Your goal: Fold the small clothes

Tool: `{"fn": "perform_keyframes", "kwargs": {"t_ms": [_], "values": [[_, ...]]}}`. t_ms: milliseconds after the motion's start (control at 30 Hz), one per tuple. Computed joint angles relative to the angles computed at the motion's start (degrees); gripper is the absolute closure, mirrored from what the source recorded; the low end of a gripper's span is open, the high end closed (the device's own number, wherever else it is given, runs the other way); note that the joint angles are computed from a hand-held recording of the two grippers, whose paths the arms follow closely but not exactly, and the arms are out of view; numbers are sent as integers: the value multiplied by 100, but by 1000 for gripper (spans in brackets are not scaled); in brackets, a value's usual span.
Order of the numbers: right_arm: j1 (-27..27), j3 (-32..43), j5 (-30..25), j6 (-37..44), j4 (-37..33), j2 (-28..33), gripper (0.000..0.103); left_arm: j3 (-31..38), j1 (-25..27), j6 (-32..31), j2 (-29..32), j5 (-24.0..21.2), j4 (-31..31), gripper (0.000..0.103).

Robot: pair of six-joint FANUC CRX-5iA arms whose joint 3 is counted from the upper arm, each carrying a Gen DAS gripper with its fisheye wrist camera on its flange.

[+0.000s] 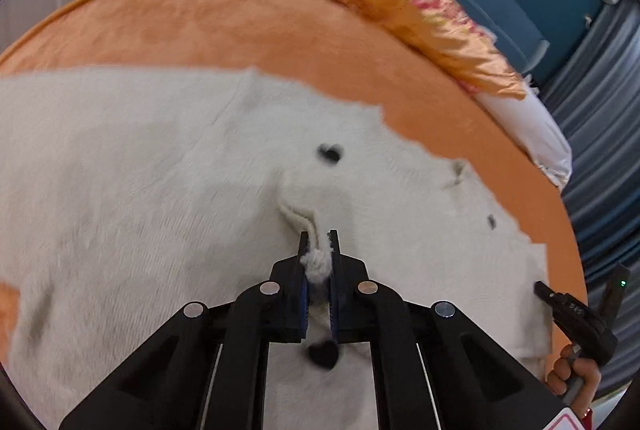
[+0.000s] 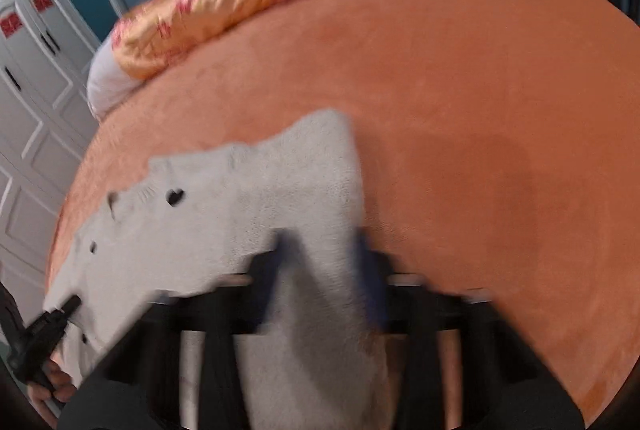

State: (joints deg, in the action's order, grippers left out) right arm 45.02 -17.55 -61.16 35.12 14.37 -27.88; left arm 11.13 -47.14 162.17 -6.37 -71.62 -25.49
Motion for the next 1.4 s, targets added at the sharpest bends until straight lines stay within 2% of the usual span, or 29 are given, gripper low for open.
{"fn": "perform_keyframes", "kwargs": {"t_ms": [100, 167, 200, 267, 300, 333, 433, 500, 533, 633, 667, 700, 733, 867, 933, 1000, 1167, 1200, 1267, 1333, 1400], "values": [[595, -606, 756, -981, 1298, -698, 92, 468, -474, 72, 72, -288, -927, 99], [763, -937, 897, -1496, 1933, -899, 92, 607, -631, 185, 110, -453, -1227, 99], [682, -937, 743, -1523, 1838, -771, 92, 578, -600, 161, 139, -492, -1184, 99], [246, -638, 230, -965, 813, -276, 92, 322, -326, 96, 170, -426, -697, 98], [99, -583, 136, -791, 473, -180, 91, 132, -154, 78, 193, -355, -345, 98], [77, -593, 208, -853, 433, -284, 91, 40, -118, 93, 238, -401, -219, 98], [479, -774, 246, -1433, 1105, -671, 90, 2, -398, 323, 239, -468, -598, 96], [1069, -957, 129, -1877, 1835, -1013, 90, -27, -426, 379, 227, -464, -653, 95], [1211, -993, 182, -1840, 1887, -1108, 90, -39, -444, 414, 223, -461, -687, 93], [1828, -878, -456, -1294, 1829, -881, 90, -103, -567, 543, 208, -485, -862, 92], [1795, -826, -741, -994, 1559, -640, 92, -74, -579, 535, 233, -505, -888, 91], [1689, -924, -731, -967, 1328, -597, 95, -82, -607, 548, 232, -526, -912, 91], [1699, -1050, -592, -1179, 1396, -755, 96, -77, -616, 556, 235, -534, -922, 91], [2035, -1248, -660, -2039, 2124, -1063, 98, -7, -695, 566, 306, -633, -1046, 90], [1902, -1358, -757, -1879, 1901, -913, 101, -40, -703, 587, 296, -617, -1058, 90], [1830, -1620, -497, -2032, 1940, -1033, 102, -69, -713, 619, 279, -598, -1077, 90], [1777, -1681, -368, -2120, 1970, -1036, 103, -147, -807, 912, 100, -650, -1146, 87], [1822, -1757, -375, -2127, 2166, -1022, 103, -152, -847, 992, 53, -736, -1160, 87], [2372, -1821, -1029, -2304, 2247, -1406, 103, -239, -985, 1290, -168, -950, -1198, 87], [2487, -1897, -1107, -2436, 2493, -1331, 103, -269, -1185, 1511, -376, -1339, -1319, 87], [2518, -1845, -1152, -2406, 2518, -1312, 103, -432, -1447, 1795, -804, -1806, -1516, 81]]}}
